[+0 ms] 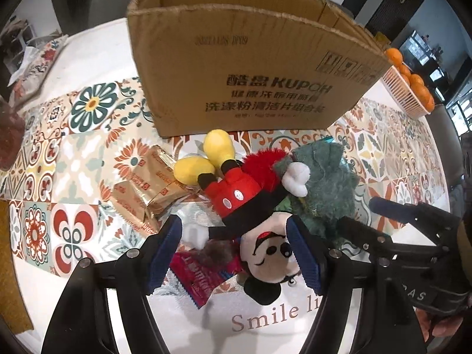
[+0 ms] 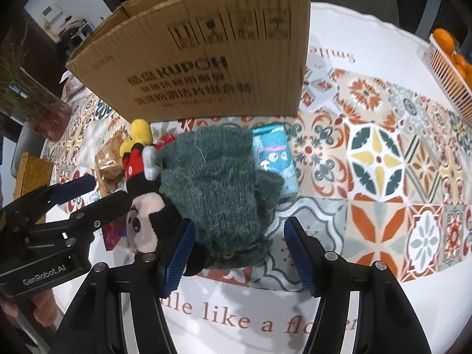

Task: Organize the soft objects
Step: 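Grasp the Mickey plush with the left gripper while the right gripper grasps the green glove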

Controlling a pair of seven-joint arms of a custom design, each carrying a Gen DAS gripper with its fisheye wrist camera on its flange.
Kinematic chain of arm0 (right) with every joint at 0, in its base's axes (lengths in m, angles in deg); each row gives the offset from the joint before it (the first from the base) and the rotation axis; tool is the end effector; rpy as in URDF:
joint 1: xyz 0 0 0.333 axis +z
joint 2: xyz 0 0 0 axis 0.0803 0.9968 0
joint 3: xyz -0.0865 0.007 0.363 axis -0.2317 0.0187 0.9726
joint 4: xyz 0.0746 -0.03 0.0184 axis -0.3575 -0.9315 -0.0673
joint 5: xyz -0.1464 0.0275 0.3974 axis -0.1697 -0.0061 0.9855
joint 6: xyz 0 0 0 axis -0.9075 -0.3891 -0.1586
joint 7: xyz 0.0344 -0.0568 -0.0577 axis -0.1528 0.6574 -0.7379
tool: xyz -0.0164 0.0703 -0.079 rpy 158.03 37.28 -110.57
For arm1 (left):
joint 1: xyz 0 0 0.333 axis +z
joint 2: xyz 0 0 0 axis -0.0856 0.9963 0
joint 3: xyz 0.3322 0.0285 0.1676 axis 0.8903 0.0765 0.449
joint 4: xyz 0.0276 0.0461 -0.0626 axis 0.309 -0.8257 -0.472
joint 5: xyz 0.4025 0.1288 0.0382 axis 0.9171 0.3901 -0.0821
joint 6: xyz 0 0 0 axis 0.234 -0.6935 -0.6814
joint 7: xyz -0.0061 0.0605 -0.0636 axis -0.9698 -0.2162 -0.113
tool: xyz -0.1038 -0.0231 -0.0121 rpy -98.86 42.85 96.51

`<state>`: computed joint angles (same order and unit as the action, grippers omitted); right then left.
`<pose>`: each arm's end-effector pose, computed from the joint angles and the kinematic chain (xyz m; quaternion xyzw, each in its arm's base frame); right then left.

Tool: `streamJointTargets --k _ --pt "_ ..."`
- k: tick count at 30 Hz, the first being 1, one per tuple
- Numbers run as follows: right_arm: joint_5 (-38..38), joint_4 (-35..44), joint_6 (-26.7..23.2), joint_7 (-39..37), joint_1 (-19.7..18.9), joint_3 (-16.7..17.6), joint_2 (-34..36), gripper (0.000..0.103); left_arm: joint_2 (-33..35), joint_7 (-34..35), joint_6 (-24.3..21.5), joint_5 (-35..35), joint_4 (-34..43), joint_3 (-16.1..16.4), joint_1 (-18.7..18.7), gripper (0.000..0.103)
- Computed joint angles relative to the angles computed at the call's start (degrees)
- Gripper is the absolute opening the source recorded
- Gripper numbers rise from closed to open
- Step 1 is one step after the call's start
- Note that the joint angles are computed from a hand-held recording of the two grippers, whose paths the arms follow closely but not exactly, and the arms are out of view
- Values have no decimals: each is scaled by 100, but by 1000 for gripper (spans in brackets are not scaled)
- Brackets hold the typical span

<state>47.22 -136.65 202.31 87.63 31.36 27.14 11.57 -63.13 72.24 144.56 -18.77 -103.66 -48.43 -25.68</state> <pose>0.4189 0.3154 0.3767 -0.6887 0.7071 -0.0178 0.1594 0.4271 -0.3216 0.3708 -0.6155 0.7684 -0.1725 0.0303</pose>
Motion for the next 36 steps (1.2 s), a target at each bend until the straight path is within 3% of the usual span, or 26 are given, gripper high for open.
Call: streamJointTargets --k 9,17,22,29,34,36 --pt "629 -13 339 -600 28 -63 270 64 456 247 -102 -85 331 -83 115 73" --pt "704 53 559 -717 93 -111 512 64 676 317 -53 -61 406 -153 232 73" --pt "465 91 731 -402 175 -188 635 64 818 767 166 -549 399 -327 406 74" --pt "-237 -9 903 320 302 -346 596 51 1031 1385 286 -1197 486 -578 596 76" --pt "-516 -193 1101 729 259 -319 467 40 1141 1784 361 -1614 543 -836 726 59" --pt "-478 -270 1207 773 225 -286 413 37 1084 1387 399 -1247 509 -636 497 54"
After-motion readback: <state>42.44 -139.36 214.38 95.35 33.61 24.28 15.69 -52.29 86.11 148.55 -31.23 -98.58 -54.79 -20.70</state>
